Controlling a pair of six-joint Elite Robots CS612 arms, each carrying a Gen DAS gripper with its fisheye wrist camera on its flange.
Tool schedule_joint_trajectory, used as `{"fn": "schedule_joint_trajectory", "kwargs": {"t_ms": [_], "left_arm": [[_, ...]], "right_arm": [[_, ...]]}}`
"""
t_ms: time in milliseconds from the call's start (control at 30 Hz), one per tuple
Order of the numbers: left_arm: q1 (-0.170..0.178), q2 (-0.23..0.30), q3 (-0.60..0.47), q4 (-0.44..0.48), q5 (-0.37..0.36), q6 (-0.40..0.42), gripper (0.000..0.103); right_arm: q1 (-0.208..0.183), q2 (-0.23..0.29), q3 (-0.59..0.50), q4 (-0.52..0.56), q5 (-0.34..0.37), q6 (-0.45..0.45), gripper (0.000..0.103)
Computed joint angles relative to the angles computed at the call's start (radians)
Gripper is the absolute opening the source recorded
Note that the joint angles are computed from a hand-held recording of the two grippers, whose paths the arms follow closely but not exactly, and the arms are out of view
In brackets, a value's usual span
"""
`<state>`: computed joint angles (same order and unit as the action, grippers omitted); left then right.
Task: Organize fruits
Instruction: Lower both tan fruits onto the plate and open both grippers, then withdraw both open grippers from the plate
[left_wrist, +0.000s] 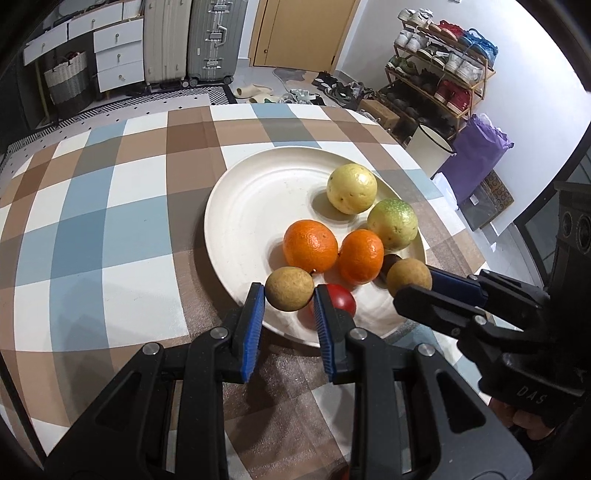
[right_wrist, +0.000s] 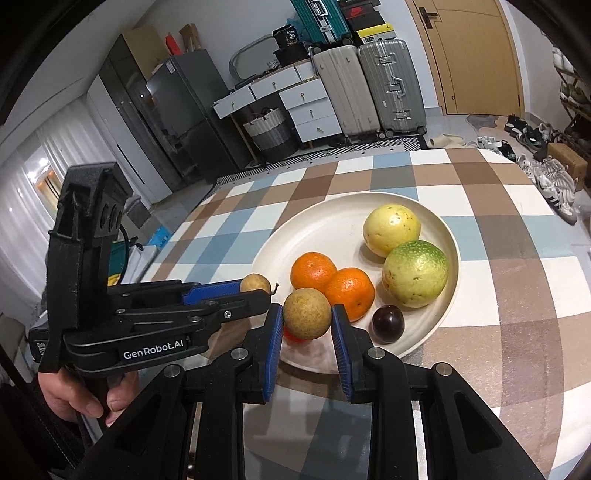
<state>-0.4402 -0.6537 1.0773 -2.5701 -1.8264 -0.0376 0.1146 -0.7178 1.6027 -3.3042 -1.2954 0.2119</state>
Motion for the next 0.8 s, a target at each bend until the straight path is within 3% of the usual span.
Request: {"fn": "schedule_joint_trajectory", "kwargs": {"t_ms": [233, 800], "left_arm": [[0.003, -0.009, 0.014, -0.024, 0.009, -0.015, 0.024], [0.004, -0.106, 0.161, -0.13, 0.072, -0.055, 0.025]], "right_arm": [[0.01, 0.0, 0.0, -0.009, -0.03, -0.024, 0.036], [0.019, -0.034, 0.056, -0.107, -0.031, -0.006, 0.037]]}}
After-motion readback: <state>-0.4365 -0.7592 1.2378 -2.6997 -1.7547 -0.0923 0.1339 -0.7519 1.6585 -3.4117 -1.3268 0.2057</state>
